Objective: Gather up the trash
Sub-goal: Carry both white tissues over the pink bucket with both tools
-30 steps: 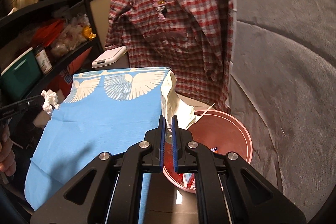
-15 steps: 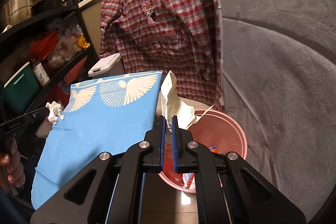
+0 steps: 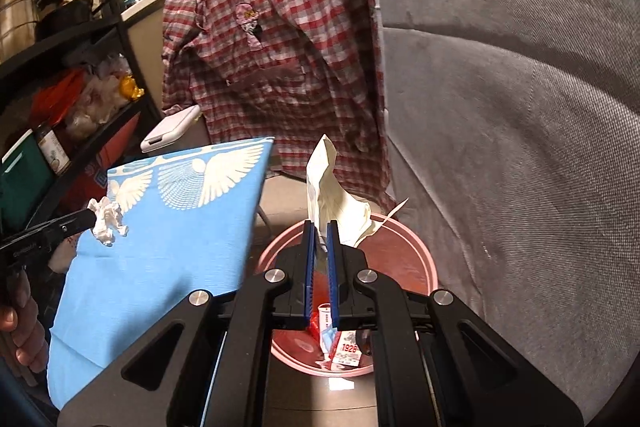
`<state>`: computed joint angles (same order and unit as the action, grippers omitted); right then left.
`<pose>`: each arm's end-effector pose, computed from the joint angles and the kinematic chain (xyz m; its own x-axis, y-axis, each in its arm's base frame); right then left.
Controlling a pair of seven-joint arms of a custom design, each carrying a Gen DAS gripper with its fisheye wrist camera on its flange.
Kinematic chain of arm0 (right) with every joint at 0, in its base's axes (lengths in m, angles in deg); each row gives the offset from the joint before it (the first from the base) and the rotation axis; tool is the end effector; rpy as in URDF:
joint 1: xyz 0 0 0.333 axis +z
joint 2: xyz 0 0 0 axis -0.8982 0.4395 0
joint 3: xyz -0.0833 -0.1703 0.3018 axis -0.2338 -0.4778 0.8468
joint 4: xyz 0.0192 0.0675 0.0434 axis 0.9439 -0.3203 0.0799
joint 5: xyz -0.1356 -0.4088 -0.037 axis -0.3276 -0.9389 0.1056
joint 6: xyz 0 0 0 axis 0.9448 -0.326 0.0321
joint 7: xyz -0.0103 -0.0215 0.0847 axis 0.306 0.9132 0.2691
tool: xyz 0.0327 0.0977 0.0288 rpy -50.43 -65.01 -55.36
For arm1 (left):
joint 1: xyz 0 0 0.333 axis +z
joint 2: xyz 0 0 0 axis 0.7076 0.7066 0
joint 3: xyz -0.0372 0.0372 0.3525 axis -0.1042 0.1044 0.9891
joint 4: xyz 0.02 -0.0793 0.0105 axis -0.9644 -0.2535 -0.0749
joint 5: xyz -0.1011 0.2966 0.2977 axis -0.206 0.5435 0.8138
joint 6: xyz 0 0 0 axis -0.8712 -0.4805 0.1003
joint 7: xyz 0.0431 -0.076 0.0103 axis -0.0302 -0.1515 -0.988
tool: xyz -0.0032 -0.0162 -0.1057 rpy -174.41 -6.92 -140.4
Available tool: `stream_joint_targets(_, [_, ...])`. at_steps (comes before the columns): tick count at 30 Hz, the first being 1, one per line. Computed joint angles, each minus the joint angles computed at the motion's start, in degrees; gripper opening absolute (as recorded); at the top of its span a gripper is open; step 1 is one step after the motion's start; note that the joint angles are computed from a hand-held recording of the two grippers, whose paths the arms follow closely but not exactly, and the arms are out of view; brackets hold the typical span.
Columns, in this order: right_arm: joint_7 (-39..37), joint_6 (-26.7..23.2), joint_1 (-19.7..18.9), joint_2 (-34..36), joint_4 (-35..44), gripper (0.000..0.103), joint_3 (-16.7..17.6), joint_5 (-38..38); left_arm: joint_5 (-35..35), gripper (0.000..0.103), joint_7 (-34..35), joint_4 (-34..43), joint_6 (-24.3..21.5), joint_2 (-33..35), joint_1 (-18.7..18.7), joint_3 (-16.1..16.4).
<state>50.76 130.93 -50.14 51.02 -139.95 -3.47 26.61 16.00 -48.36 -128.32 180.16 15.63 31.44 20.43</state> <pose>0.7266 0.2255 0.5870 0.4000 -0.8938 -0.2028 -0.6698 -0.1340 -0.7303 0.6301 -0.2850 0.6099 0.1135 -0.9664 0.2307 -0.6385 -0.2489 -0.7282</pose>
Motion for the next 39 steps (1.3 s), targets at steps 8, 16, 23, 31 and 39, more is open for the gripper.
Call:
stream_joint_targets(8, [1.1, -1.7, 0.5, 1.4, 1.1, 0.006, -0.8, -2.6, -2.1, 0.004, 3.2, 6.8, -1.0, 6.4, -1.7, -0.1])
stream_joint_targets(16, [2.8, -4.1, 0.8, 3.3, 3.2, 0.006, -1.4, -5.1, -4.6, 0.004, 6.4, 12.4, -3.2, 11.5, -3.5, 0.6])
stream_joint_targets(23, [3.7, -6.1, 1.1, 4.9, 5.1, 0.006, -1.5, -6.4, -6.8, 0.004, 8.7, 15.5, -3.7, 14.3, -4.2, 0.7])
stream_joint_targets(31, [4.4, -7.4, 1.1, 5.9, 6.0, 0.007, -1.8, -7.5, -9.3, 0.004, 11.1, 19.2, -4.5, 17.5, -4.9, 0.6])
stream_joint_targets(39, [5.3, -8.3, 1.1, 6.7, 6.8, 0.008, -2.1, -8.4, -13.0, 0.004, 14.4, 22.7, -4.6, 20.7, -4.8, -0.3])
